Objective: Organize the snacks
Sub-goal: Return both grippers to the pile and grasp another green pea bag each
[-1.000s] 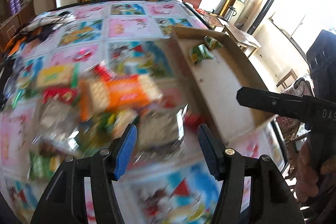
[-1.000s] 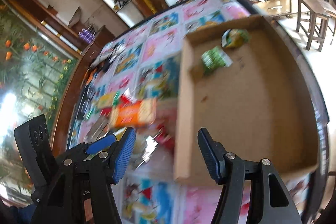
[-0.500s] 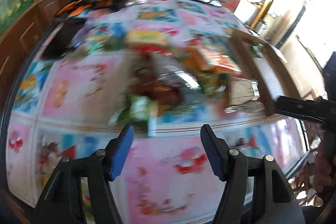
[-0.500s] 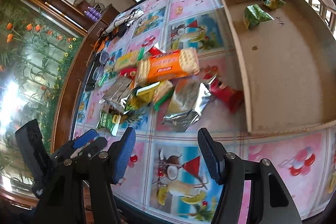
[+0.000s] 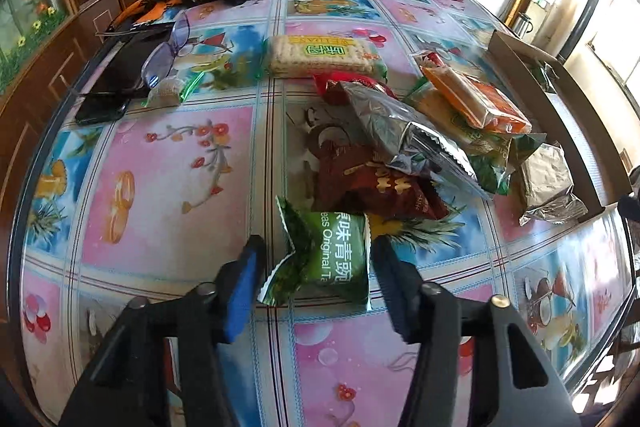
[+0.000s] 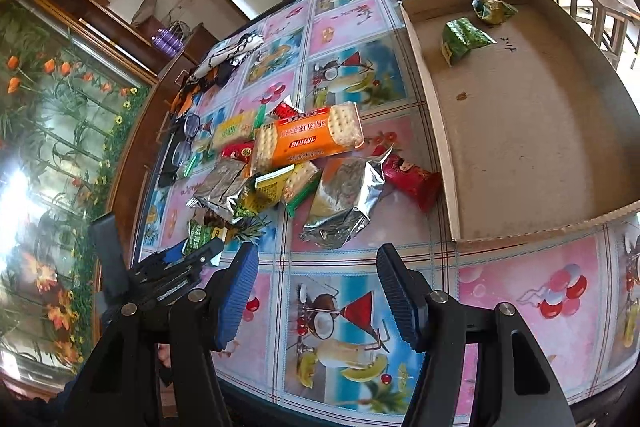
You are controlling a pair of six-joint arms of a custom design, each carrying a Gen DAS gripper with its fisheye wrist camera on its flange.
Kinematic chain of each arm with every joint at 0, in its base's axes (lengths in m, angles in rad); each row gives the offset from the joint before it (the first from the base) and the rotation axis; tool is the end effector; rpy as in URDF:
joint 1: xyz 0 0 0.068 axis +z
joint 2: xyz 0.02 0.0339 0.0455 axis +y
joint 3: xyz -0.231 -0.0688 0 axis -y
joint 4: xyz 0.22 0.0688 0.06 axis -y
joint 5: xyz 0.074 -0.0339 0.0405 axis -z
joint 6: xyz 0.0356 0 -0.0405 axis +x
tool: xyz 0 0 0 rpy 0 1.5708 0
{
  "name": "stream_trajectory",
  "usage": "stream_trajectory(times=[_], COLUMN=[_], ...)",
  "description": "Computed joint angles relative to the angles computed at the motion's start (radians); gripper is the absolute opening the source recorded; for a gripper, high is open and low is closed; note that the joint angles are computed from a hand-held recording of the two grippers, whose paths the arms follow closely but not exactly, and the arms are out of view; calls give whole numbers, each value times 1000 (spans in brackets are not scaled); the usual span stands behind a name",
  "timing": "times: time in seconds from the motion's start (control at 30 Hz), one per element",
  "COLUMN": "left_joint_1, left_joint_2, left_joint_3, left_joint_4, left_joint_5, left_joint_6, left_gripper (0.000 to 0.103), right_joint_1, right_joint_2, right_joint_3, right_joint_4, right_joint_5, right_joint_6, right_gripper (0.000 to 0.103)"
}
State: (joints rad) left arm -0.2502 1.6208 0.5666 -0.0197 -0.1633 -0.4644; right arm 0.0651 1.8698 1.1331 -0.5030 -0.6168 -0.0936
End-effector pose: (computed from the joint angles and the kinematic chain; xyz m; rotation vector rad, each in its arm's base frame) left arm 0.2382 -0.0549 0.0866 -0.3342 2.5997 -0.0316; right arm 0.3228 0.0417 0.1334 -0.3550 2.6634 0.8483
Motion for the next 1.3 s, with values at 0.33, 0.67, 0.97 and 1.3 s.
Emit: stream_trajectory(times=[0.33, 0.67, 0.97, 1.3], left_joint_1=[14, 4, 31, 38], left_joint_2=[-171, -326, -324, -295], left_joint_3=[-164, -268, -277, -262], left_joint_4=[12, -51, -20, 1], left_joint_5=[9, 0, 26, 39], left_joint_6=[-18, -3, 28, 27], left_gripper=[41, 42, 41, 42], right_joint_1=[97, 279, 265, 309], right_joint_2=[134, 367, 262, 107], right_joint_3=[145, 400, 198, 105], right_joint_4=[-30, -6, -22, -16], right_joint_5=[-65, 43, 67, 157], right_joint_6=[87, 261, 143, -58], right_gripper=[66, 36, 12, 51])
